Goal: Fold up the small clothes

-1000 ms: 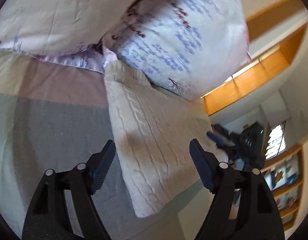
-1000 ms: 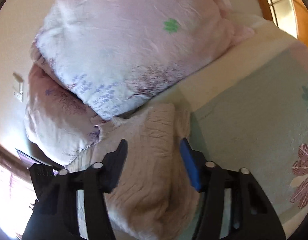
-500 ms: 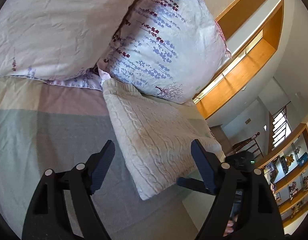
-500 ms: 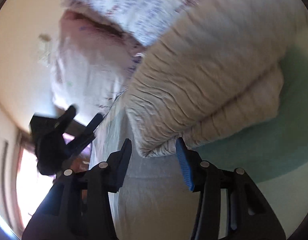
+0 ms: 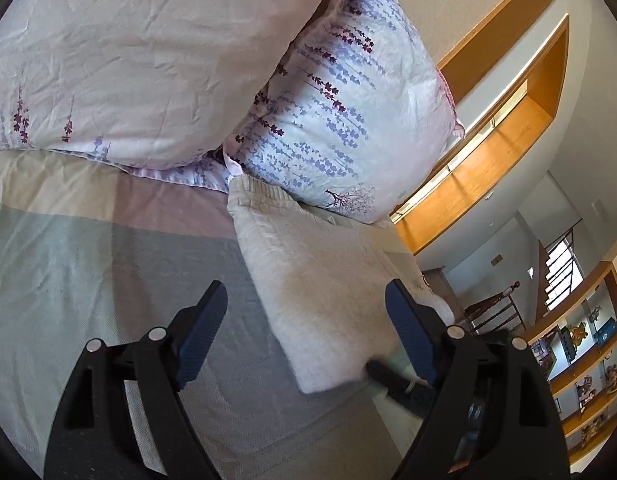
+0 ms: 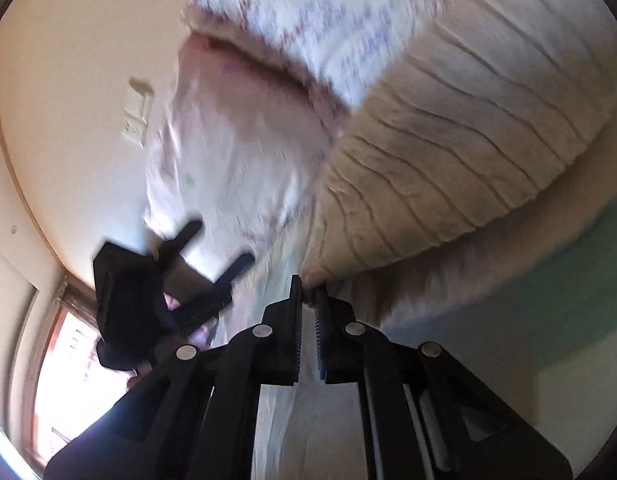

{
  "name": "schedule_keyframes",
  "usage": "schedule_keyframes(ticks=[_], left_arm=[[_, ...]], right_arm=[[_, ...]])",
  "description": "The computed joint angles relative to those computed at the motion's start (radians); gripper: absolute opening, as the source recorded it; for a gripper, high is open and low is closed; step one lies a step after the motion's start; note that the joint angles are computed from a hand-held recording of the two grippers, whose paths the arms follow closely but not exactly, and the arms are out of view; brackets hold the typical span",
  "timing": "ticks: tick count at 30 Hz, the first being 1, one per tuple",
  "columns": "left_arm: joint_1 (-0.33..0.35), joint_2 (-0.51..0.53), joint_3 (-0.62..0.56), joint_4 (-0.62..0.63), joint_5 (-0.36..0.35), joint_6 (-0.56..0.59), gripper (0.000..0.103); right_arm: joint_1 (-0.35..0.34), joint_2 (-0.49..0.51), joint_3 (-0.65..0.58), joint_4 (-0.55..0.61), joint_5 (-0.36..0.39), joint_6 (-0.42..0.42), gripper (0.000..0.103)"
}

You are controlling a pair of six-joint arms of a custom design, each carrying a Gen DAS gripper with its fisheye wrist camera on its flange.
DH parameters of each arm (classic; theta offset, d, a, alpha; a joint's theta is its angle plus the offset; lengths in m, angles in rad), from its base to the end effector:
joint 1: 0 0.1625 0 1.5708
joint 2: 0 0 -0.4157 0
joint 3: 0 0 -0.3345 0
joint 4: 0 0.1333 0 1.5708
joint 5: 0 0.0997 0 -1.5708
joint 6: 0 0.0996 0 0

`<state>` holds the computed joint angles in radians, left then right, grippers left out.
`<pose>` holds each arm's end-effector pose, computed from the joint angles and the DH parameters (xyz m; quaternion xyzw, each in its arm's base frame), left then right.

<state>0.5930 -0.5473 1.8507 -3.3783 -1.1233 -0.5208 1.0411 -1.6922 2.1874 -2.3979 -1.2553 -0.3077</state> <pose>-0.3774 -0.4671 0.0257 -0.1600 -0.9323 0.3244 0.0083 -0.0448 -0.4015 0.3592 0.0821 0.9709 -0.2120 0.0752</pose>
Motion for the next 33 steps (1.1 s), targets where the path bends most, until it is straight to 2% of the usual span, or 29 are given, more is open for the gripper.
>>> schedule_keyframes(ticks=[2, 3, 4, 5, 6, 8, 10, 11, 12, 13, 14, 17, 18, 20, 21, 22, 23, 25, 27, 28, 30, 31, 32, 33], left_arm=[[0.002, 0.005, -0.009, 0.015, -0.017, 0.02, 0.082], [0.001, 0.007, -0.017, 0.038, -0.025, 0.03, 0.082], [-0.002, 0.009, -0.024, 0.061, -0.028, 0.04, 0.082], [-0.008, 0.012, -0.029, 0.081, -0.03, 0.057, 0.082], [-0.015, 0.015, -0.032, 0.094, -0.032, 0.084, 0.082], [-0.03, 0.022, -0.04, 0.116, -0.027, 0.133, 0.084], [-0.039, 0.033, -0.05, 0.12, -0.038, 0.167, 0.086], [-0.043, 0.044, -0.061, 0.126, -0.048, 0.181, 0.086], [-0.046, 0.053, -0.071, 0.133, -0.052, 0.189, 0.086], [-0.048, 0.064, -0.083, 0.143, -0.056, 0.195, 0.086], [-0.051, 0.079, -0.101, 0.161, -0.054, 0.196, 0.086], [-0.054, 0.112, -0.14, 0.211, -0.052, 0.182, 0.086], [-0.054, 0.121, -0.15, 0.224, -0.053, 0.173, 0.086], [-0.052, 0.133, -0.166, 0.251, -0.053, 0.16, 0.086], [-0.052, 0.141, -0.176, 0.263, -0.05, 0.157, 0.086], [-0.05, 0.145, -0.181, 0.268, -0.049, 0.157, 0.086], [-0.049, 0.154, -0.194, 0.282, -0.05, 0.158, 0.086], [-0.049, 0.17, -0.218, 0.312, -0.036, 0.158, 0.085], [-0.046, 0.189, -0.25, 0.348, -0.045, 0.169, 0.08], [-0.047, 0.199, -0.266, 0.367, -0.046, 0.17, 0.072], [-0.049, 0.212, -0.287, 0.393, -0.035, 0.165, 0.07], [-0.05, 0.212, -0.288, 0.396, -0.028, 0.161, 0.07], [-0.049, 0.205, -0.278, 0.377, -0.036, 0.158, 0.071], [-0.043, 0.19, -0.25, 0.316, -0.055, 0.152, 0.072]], right_arm=[[0.019, 0.026, -0.001, 0.013, -0.111, 0.008, 0.006], [0.024, 0.039, -0.019, 0.056, -0.164, 0.011, 0.006], [0.024, 0.042, -0.05, 0.14, -0.177, -0.003, 0.007], [0.023, 0.032, -0.066, 0.195, -0.176, -0.036, 0.007], [0.024, -0.005, -0.083, 0.253, -0.159, -0.112, 0.007], [-0.001, -0.103, -0.111, 0.315, -0.072, -0.248, 0.01], [-0.017, -0.156, -0.143, 0.276, -0.034, -0.274, 0.017], [-0.017, -0.157, -0.169, 0.231, -0.037, -0.25, 0.022], [-0.002, -0.132, -0.208, 0.163, -0.083, -0.21, 0.039], [0.019, -0.094, -0.245, 0.11, -0.155, -0.181, 0.064], [0.05, -0.033, -0.291, 0.051, -0.25, -0.157, 0.069], [0.076, 0.096, -0.394, 0.049, -0.382, -0.12, 0.068], [0.079, 0.16, -0.453, 0.093, -0.426, -0.08, 0.062], [0.097, 0.216, -0.491, 0.127, -0.48, -0.026, 0.055], [0.103, 0.239, -0.497, 0.136, -0.502, -0.015, 0.047], [0.108, 0.253, -0.504, 0.146, -0.513, -0.03, 0.024], [0.121, 0.26, -0.492, 0.133, -0.527, -0.059, 0.017], [0.154, 0.269, -0.454, 0.011, -0.584, -0.157, 0.013], [0.162, 0.304, -0.47, -0.083, -0.625, -0.16, 0.012], [0.15, 0.321, -0.494, -0.079, -0.625, -0.125, 0.012], [0.124, 0.348, -0.537, -0.018, -0.611, -0.079, 0.013], [0.129, 0.351, -0.54, -0.011, -0.611, -0.096, 0.015], [0.125, 0.338, -0.548, 0.017, -0.579, -0.103, 0.017], [0.114, 0.326, -0.567, 0.068, -0.533, -0.086, 0.029]])
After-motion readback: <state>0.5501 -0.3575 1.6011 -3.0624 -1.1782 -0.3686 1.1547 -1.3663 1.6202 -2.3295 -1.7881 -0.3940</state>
